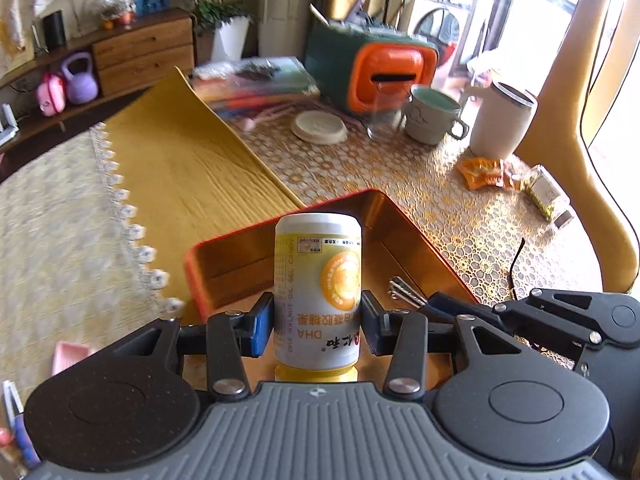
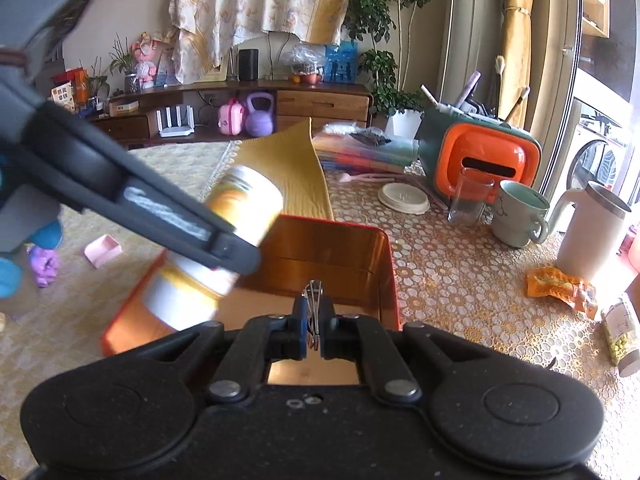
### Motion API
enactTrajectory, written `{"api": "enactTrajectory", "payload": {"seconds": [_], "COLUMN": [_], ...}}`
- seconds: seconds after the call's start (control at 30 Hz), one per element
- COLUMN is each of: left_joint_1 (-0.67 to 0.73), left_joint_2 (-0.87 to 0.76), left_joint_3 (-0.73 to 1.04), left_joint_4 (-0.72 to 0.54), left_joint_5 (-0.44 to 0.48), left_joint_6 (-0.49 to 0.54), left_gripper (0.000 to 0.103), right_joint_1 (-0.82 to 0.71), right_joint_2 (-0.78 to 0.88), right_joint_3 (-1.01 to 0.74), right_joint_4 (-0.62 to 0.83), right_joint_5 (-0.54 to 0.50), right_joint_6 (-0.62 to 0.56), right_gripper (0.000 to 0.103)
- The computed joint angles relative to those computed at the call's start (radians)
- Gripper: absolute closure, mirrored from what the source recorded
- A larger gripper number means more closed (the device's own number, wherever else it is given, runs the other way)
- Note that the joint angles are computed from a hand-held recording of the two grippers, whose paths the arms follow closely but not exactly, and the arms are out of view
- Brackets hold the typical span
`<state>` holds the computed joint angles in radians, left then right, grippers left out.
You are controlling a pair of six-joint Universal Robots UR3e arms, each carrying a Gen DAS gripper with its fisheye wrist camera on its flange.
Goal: Organize rigid objects
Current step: 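Lift the DHA bottle with the left gripper and carry it over the red box, then lower the DHA bottle into the red box and open the left gripper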
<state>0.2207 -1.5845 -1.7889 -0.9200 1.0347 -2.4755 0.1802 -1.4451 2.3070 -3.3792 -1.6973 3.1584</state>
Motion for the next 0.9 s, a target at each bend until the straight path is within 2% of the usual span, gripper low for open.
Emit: {"api": "enactTrajectory", "payload": {"seconds": [0.2,0.37,0.63,0.9], "left_joint_1": [-0.105,-0.157,-0.212,-0.227], "left_joint_2": [-0.145,-0.240,-0.335,-0.378], "left_joint_3": [0.086,0.172,0.253,0.282], "left_joint_4": [0.076,0.069,0.084,0.086], "left_joint_5": [0.083,0.120,0.151,0.144], "left_joint_6": [-0.089,-0.118,-0.148,-0.167], "left_gripper": [0.059,0.059,0.059,0.059], "right_joint_1": [-0.016,-0.019,-0.030,-0.016], "right_joint_2": [0.055,0.082,0.089,0.104], "right_joint_3": [-0.022,-0.051,-0.066,-0.087], "right_joint_4": [0.000,0.029,0.090,0.109], "right_joint_5": [0.008,0.001,0.013,-0.003], "right_joint_6": [-0.022,-0.038,-0.054,-0.059], "right_gripper": [0.099,0.099,0.098,0.098]}}
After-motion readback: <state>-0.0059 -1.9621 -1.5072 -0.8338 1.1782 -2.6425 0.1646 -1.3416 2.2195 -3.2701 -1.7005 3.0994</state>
